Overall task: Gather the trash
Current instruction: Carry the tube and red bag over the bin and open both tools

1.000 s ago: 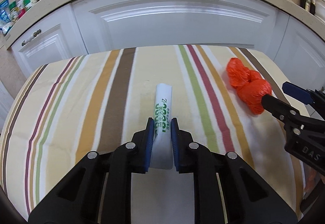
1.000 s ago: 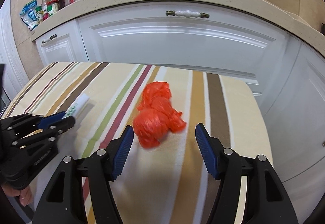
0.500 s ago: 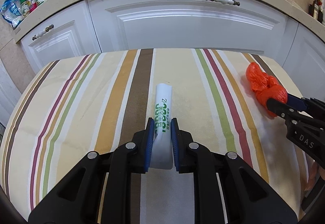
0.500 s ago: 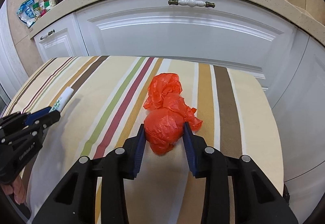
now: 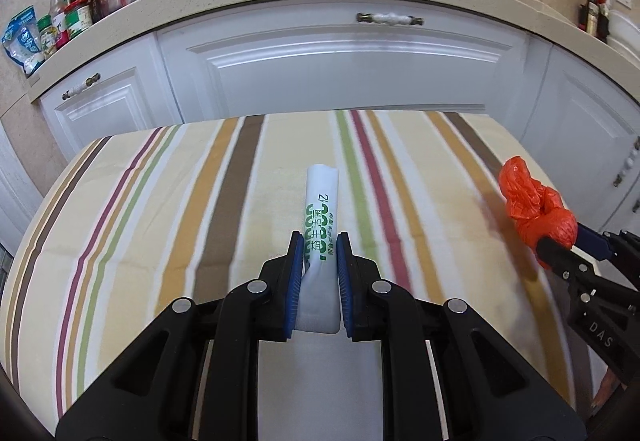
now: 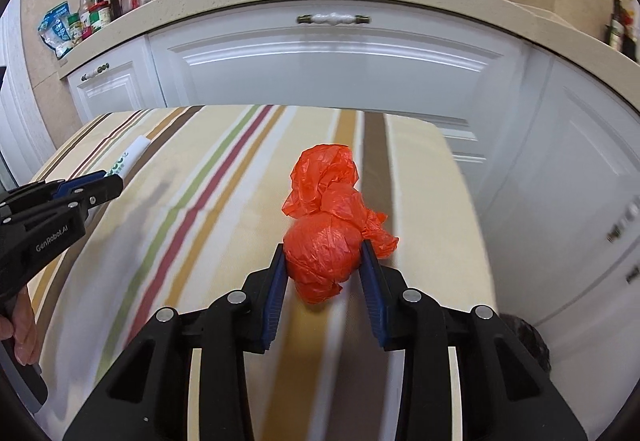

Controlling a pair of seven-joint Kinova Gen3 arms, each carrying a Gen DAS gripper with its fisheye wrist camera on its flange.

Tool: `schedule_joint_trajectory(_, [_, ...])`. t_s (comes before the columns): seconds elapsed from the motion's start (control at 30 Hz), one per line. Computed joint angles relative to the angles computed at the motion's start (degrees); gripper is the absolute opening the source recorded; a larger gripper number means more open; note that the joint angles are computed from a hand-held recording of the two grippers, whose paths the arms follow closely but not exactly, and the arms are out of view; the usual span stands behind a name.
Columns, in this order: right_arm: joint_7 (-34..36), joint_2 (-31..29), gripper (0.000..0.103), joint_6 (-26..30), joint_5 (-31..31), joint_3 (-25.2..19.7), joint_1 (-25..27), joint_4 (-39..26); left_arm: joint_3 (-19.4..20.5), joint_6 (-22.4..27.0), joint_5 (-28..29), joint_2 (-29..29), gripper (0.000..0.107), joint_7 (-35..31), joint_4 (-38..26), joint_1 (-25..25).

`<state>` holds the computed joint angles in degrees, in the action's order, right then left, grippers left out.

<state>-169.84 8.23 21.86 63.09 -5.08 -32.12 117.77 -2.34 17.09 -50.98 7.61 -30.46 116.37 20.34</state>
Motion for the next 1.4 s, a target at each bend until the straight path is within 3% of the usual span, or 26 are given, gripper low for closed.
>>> schedule_joint_trajectory(0.3, [-8.9,-8.4,0.036,5.5,4.7,-4.1,2.9,8.5,5.9,1.4,-1.7,-2.9,0.017,3.5,1.7,3.9])
schedule_joint_trajectory(0.67, [-12.8,-18.5,0.036,9.2,2.9,-8.8,11.2,17.8,11.2,4.0,-4.5,-0.6,0.017,6.4,-1.8,12.0])
schedule_joint_trajectory(1.07, [-10.0,-25.4,0.036,6.2,0.0,-8.1,22.6,23.7,8.8,5.0,-4.9,6.6,0.017,4.7,-8.7,24.1])
schedule_joint_trajectory(1.4, [-13.1,-22.0,0.036,-0.1,6.0,-6.9,29.5,25.1,4.7,6.1,-0.6,13.2,0.018,-1.3,-15.9,30.1])
